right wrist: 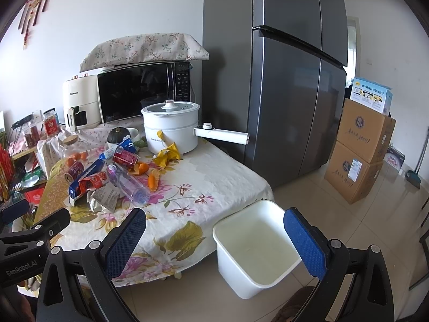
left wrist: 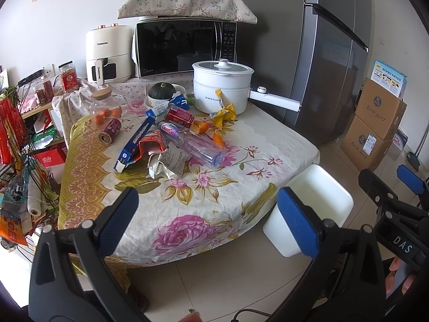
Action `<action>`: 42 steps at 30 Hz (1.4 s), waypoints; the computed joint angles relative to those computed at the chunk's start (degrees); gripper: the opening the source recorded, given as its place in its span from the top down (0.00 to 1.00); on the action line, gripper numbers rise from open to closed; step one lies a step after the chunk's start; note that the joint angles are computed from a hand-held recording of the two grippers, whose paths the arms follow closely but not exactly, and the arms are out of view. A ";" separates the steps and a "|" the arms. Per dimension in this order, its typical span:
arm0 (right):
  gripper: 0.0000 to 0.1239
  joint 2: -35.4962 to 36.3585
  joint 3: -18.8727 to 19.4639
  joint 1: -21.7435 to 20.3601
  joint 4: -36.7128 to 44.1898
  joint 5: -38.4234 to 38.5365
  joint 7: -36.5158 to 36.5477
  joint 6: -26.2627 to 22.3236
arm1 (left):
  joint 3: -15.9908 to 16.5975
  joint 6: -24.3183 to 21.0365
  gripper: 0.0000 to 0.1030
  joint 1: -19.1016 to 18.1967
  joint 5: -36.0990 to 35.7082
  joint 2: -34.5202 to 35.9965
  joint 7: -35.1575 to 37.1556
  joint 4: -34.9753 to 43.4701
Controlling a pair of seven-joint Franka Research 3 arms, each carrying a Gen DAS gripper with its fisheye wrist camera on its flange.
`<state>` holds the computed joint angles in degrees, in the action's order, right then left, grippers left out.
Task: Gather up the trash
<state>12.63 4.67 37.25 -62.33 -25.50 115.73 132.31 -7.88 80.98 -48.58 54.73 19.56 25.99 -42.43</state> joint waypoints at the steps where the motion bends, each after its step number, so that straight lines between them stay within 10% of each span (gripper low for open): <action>1: 0.17 -0.03 -0.02 -0.03 -0.10 0.01 0.03 0.16 | 0.01 -0.11 0.00 -0.09 0.08 0.25 0.20 0.43; 26: 0.17 -0.38 0.25 -0.03 -0.94 -0.02 0.17 0.14 | 0.27 -0.36 0.00 -0.57 0.14 0.38 0.23 0.88; 42: 0.17 0.47 0.32 -0.43 0.40 2.92 -2.08 1.72 | -3.90 2.57 0.00 5.42 -1.45 -7.97 -4.88 -12.49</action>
<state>13.10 4.99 36.83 -61.93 -22.59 113.65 134.03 -11.78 83.55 -43.16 53.28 11.59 21.12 -54.92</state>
